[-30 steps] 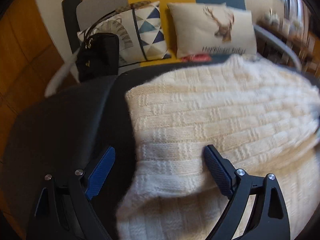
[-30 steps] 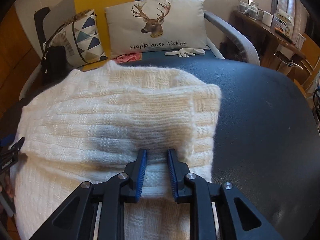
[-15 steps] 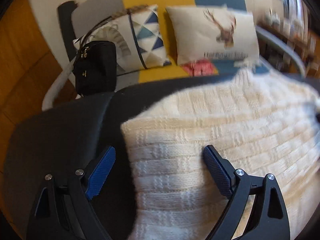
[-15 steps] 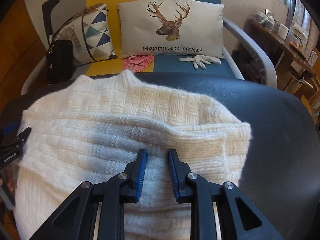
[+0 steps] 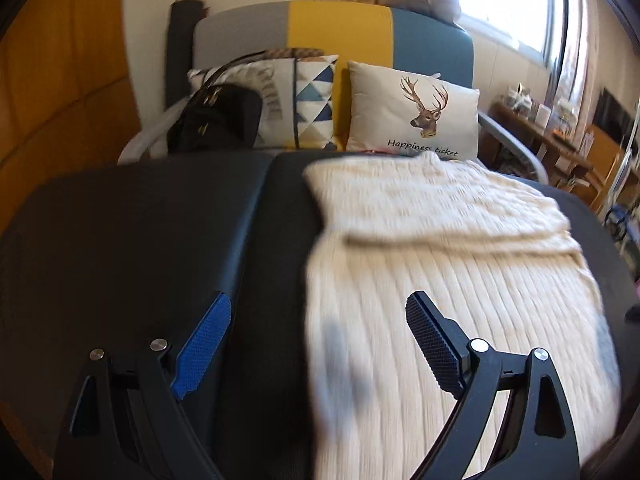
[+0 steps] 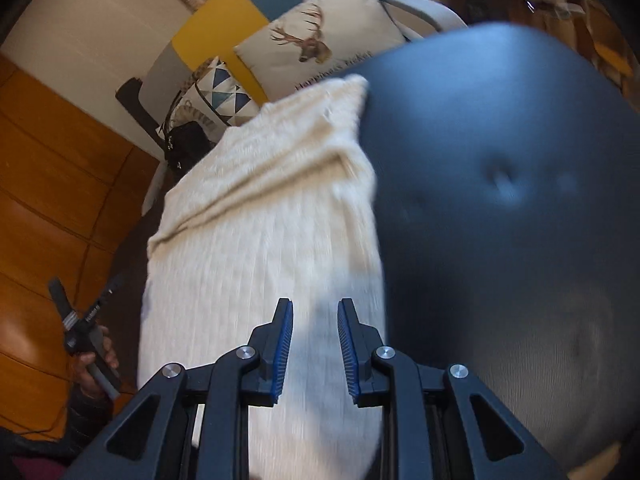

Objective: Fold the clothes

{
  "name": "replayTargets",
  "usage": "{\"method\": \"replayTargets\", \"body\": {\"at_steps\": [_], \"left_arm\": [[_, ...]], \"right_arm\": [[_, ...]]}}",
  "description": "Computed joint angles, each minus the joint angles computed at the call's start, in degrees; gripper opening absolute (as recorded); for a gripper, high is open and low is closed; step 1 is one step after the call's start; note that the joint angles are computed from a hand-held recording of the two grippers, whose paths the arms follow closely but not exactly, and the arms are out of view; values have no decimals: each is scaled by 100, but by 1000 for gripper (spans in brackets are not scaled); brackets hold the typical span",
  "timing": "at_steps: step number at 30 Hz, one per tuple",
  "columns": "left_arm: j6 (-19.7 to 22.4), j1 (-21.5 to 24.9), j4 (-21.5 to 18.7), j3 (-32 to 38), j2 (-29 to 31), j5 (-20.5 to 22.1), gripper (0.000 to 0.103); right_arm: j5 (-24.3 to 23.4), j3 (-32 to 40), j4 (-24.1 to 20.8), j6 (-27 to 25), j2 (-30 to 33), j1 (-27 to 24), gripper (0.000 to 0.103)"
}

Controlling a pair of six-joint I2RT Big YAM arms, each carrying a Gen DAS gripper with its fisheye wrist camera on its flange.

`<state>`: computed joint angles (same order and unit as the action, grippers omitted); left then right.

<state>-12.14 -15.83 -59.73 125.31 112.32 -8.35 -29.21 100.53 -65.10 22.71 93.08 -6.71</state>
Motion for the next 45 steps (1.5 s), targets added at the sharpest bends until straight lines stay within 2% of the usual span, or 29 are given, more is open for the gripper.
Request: {"method": "replayTargets", "body": {"at_steps": [3,7,10,12,17,21,23,24,27,29,30,33,34,37,42,45], "left_arm": [[-214,48,120,-1045,-688,-27,92],[-260,79,189,-1909,-1274,-199,92],[-266,106,183,-2366,-1588,-307,92],[-358,129,160,-2624,-1753,-239,92],[-767,218,150,-3080,-2044,192,92],[-1017,274,93,-3296,-2166,326,92],[-999,202,70,-3333,-2226,-42,92],[-853,114,98,-3334,-2259,-341,92],[-198,-231,272,-3264,-2339,-1253,92],[206,-485,392,-3132,-2332,-1807,92],[302,-578,280,-2969,-2240,-2068,92],[267,-740,-263,-2321,-1846,-2154,92],[244,-750,-334,-2201,-1783,-2012,92],[164,-763,-333,-2020,-1715,-1623,92],[144,-741,-578,-1585,-1506,-1377,92],[139,-725,-678,-1428,-1419,-1404,92]], "right_arm": [[-161,-757,42,238,-519,-59,22],[-270,-1304,58,315,-845,-29,23],[-154,-1443,-93,172,-920,56,23],[-250,-1536,-123,115,-928,90,23],[-542,-1901,501,607,-1061,17,24],[-562,-1901,664,685,-1011,37,24],[-176,-1733,485,477,-962,176,24],[90,-1622,359,339,-932,269,24],[1230,-1188,-145,-386,-758,723,24],[1794,-955,-446,-758,-631,959,27],[2009,-859,-564,-891,-573,1040,29],[2157,-690,-733,-911,-446,1088,30],[2153,-659,-778,-865,-428,1084,30],[2141,-638,-860,-797,-425,1079,30],[1967,-891,-715,-797,-604,1023,30],[1856,-1055,-628,-808,-717,982,30]]}}
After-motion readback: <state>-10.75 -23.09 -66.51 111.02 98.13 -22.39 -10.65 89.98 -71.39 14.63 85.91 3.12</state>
